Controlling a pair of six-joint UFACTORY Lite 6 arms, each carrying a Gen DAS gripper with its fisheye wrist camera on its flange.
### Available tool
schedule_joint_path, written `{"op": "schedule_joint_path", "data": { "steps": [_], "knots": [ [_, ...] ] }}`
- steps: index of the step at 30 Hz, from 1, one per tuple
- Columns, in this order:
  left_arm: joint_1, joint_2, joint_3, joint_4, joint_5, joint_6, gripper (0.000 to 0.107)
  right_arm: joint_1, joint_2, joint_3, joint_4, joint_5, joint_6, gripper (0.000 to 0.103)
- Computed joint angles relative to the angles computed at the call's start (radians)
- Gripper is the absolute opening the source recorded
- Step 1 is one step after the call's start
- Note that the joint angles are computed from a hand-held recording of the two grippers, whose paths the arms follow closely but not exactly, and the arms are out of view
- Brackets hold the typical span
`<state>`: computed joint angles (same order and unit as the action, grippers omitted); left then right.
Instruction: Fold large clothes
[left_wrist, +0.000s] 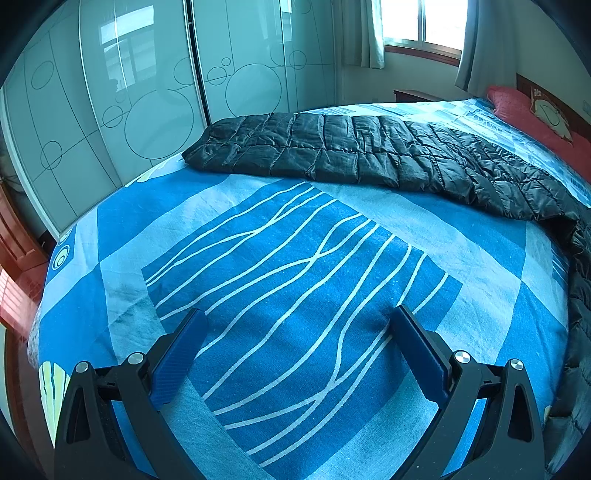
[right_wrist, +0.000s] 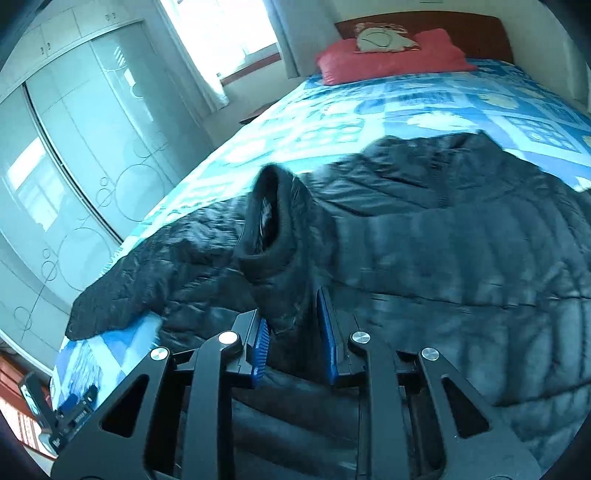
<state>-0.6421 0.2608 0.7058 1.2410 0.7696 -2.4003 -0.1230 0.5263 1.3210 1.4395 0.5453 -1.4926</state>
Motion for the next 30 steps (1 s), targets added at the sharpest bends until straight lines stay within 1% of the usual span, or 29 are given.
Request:
{"op": "schedule_joint_path", "data": {
  "steps": [1, 2, 4, 6, 8, 9, 10, 11, 12, 14, 16, 18, 20, 21, 22, 23, 24, 26, 27, 29, 30],
  "knots": [
    [0.0, -0.001, -0.001, 0.0, -0.001, 0.0, 0.099, 0.043, -0.006, 0.0, 0.011, -0.059, -0.013, 0.014],
    [-0.002, 0.001, -0.001, 0.001, -0.001, -0.004, 0.099, 0.085, -0.003, 0.009, 0.019, -0.114, -0.019, 0.014],
    [-0.002, 0.001, -0.001, 0.002, -0.001, -0.005, 0.099, 0.131, 0.032, 0.055, -0.019, -0.155, 0.031, 0.014],
    [-0.003, 0.002, 0.0, 0.0, 0.001, -0.004, 0.099, 0.175, 0.1, 0.133, -0.163, -0.199, 0.205, 0.015],
    [-0.003, 0.002, -0.001, 0.001, 0.0, -0.006, 0.099, 0.188, 0.158, 0.193, -0.272, -0.192, 0.344, 0.021],
    [-0.003, 0.002, -0.001, 0.001, 0.0, -0.006, 0.099, 0.19, 0.171, 0.206, -0.284, -0.176, 0.369, 0.034],
    [-0.002, 0.001, -0.001, 0.002, 0.0, -0.005, 0.099, 0.185, 0.185, 0.213, -0.254, -0.141, 0.356, 0.054],
    [-0.003, 0.002, 0.0, 0.001, 0.001, -0.005, 0.099, 0.182, 0.187, 0.205, -0.213, -0.115, 0.332, 0.062],
    [-0.002, 0.001, 0.0, 0.001, 0.001, -0.003, 0.099, 0.187, 0.182, 0.192, -0.19, -0.104, 0.319, 0.068],
    [-0.002, 0.001, -0.001, 0.001, 0.001, -0.004, 0.099, 0.194, 0.161, 0.159, -0.161, -0.07, 0.268, 0.069],
    [-0.002, 0.0, -0.002, 0.002, 0.0, -0.006, 0.099, 0.202, 0.106, 0.088, -0.095, -0.079, 0.175, 0.068],
    [-0.001, -0.001, -0.002, 0.003, -0.002, -0.005, 0.099, 0.18, 0.019, -0.016, -0.001, -0.061, 0.051, 0.068],
    [-0.003, 0.001, -0.002, 0.002, 0.0, -0.007, 0.099, 0.104, -0.1, -0.15, 0.107, -0.024, -0.09, 0.067],
    [-0.004, 0.002, -0.002, 0.002, 0.0, -0.007, 0.099, 0.063, -0.135, -0.183, 0.11, -0.005, -0.11, 0.06],
    [-0.004, 0.002, -0.002, 0.002, 0.0, -0.007, 0.099, 0.01, -0.159, -0.201, 0.085, 0.019, -0.108, 0.048],
    [-0.003, 0.001, -0.002, 0.002, 0.0, -0.006, 0.099, -0.075, -0.18, -0.211, 0.033, 0.034, -0.093, 0.044],
    [-0.004, 0.002, -0.002, 0.003, 0.0, -0.009, 0.099, -0.134, -0.183, -0.206, 0.003, 0.032, -0.086, 0.04],
    [-0.002, 0.001, -0.002, 0.002, 0.0, -0.006, 0.099, -0.296, -0.14, -0.137, -0.06, 0.015, -0.069, 0.039],
    [-0.002, 0.002, -0.002, 0.002, 0.001, -0.005, 0.099, -0.35, -0.103, -0.088, -0.085, 0.002, -0.048, 0.039],
    [-0.004, 0.005, 0.0, 0.001, 0.002, -0.006, 0.099, -0.468, 0.003, 0.045, -0.146, -0.029, 0.018, 0.039],
    [-0.004, 0.006, 0.004, -0.004, 0.005, 0.0, 0.099, -0.527, 0.08, 0.139, -0.195, -0.05, 0.07, 0.039]
  ]
}}
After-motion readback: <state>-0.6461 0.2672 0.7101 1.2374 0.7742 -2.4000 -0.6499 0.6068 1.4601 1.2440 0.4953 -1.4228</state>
